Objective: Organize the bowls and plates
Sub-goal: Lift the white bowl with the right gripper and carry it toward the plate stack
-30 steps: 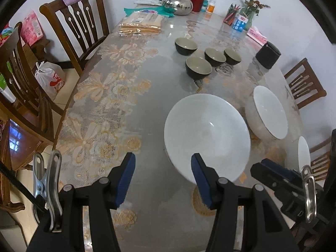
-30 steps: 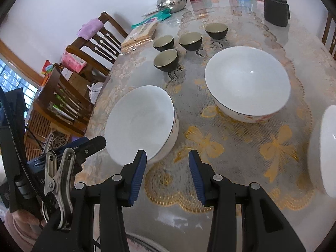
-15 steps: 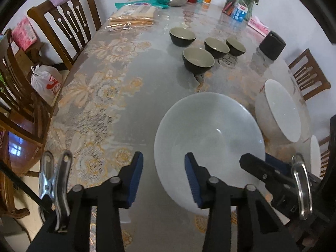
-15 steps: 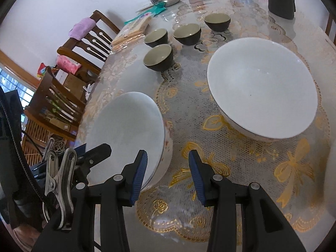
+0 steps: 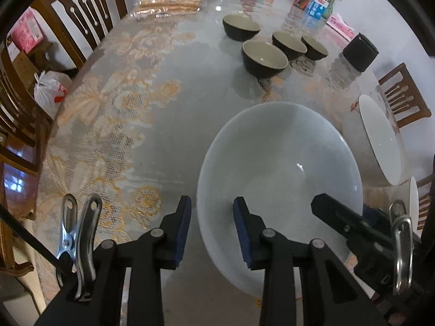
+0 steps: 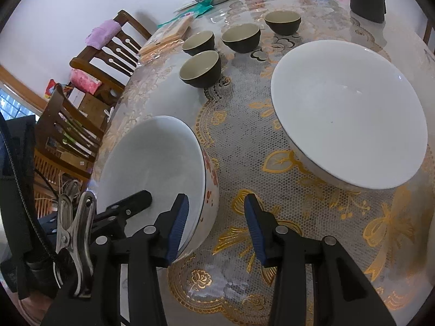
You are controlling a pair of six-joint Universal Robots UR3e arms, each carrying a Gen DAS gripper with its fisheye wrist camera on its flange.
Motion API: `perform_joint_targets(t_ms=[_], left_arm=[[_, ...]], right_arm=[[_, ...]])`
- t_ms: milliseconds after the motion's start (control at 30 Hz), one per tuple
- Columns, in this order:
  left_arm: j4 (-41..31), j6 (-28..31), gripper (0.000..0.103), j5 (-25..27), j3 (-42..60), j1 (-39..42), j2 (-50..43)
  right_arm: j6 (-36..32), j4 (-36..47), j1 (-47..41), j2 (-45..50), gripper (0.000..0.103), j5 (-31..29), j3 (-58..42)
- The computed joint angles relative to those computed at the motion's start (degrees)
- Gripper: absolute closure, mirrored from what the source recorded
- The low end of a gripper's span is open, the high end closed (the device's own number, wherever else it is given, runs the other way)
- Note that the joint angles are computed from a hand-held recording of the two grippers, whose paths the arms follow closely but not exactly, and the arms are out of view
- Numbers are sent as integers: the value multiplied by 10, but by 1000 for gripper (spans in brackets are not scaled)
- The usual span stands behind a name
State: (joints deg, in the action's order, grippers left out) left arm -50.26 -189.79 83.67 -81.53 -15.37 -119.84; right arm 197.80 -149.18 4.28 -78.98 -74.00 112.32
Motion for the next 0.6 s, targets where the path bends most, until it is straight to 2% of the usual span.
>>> perform_joint_targets(t_ms=[133, 167, 233, 300, 467, 600], left_arm=[[8, 8, 69, 0, -4, -2, 1], [17, 10, 71, -1, -9, -4, 3], [26, 13, 73, 3, -14, -10, 7], [26, 11, 73, 16, -13, -18, 7], [28, 18, 74, 7, -31, -22, 27], [28, 17, 74, 22, -42, -37, 42]], right_arm=[[1, -16, -1, 2, 62, 6, 8], [-1, -23, 0, 3, 64, 10, 9], [-8, -26, 11, 4, 76, 4, 4], [-14, -15, 28, 8, 77, -25, -11], [-4, -18, 22, -18, 82, -27, 16], [8, -23, 26, -50, 83, -40, 39]])
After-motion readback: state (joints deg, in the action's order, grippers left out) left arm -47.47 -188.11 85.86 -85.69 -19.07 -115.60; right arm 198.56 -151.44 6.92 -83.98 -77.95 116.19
